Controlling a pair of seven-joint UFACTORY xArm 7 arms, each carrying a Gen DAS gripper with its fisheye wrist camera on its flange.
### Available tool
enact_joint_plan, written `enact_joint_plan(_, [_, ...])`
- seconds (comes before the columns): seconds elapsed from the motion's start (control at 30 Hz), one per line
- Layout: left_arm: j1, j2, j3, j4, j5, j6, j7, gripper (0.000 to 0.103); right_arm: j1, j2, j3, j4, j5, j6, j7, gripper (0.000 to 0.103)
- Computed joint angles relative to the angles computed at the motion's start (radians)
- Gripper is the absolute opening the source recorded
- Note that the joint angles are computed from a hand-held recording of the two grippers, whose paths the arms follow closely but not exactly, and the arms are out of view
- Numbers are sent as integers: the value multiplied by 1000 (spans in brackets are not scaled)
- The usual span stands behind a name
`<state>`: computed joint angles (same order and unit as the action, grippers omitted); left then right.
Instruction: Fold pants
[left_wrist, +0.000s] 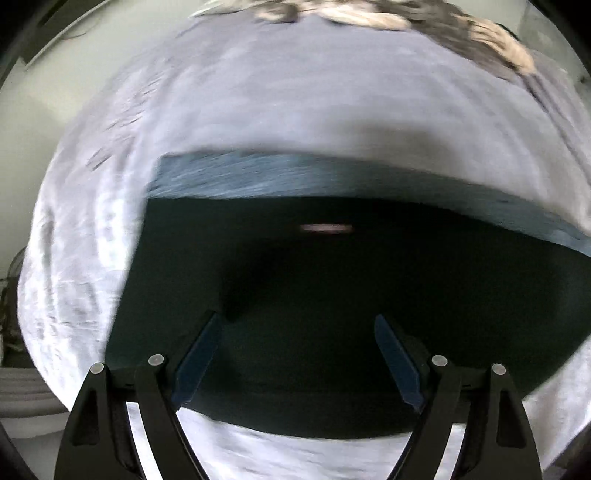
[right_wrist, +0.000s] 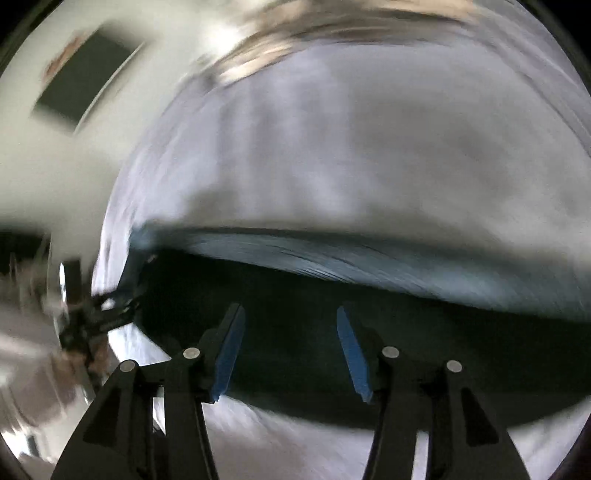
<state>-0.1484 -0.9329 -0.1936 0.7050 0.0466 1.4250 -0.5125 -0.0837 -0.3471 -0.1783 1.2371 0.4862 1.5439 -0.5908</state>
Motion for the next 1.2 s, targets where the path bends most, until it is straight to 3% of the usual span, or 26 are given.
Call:
enact_joint_plan(0.13, [33,-80,120,-86,-14,-50,58,86,147,63,157,18,3,-80,-9,56])
enact_joint_plan(0.2, [59,-95,114,-85,12,-43,84,86,205,137,220,63,-29,-125,19,56])
enact_joint_plan(0.43, [130,-226,172,-145,-14,-5,126,86,348,276,313,169,-50,-186,51,56])
enact_joint_plan(0.57, [147,-293,170,-186,-42,10,134,86,415,395,358,244,-151,-209,117,56])
enact_joint_plan(0.6, [148,-307,164,-183,-48,23,133,86,421,420,358,267,-163,-182,138,40])
enact_joint_plan(0.63, [151,-329,166,-187,-53,37,132,86,423,436,357,286,-157,-160,149,6])
enact_joint_plan(0.83, [191,-398,221,-204,-34,78,186,86,428,456,362,363,-125,-133,130,3])
enact_joint_plan(0.93, [203,-373,219,-207,-40,73,198,86,466,507,379,380,-220,-215,213,3])
enact_joint_plan(1.0, [209,-353,202,-184,-43,90,194,86,542,515,313,333,-267,-270,300,3])
enact_joint_plan(1.07, [207,-324,184,-141,-38,81,195,86,450,466,354,278,-147,-300,352,4])
enact_joint_plan(1.1, [203,-304,182,-121,-45,63,193,86,415,426,344,241,-53,-300,337,10])
enact_joint_plan(1.13, [197,-297,180,-105,-52,52,193,86,414,387,298,210,23,-287,332,28])
enact_joint_plan(1.2, [180,-255,167,-81,-71,1,193,86,314,259,264,107,160,-252,342,54])
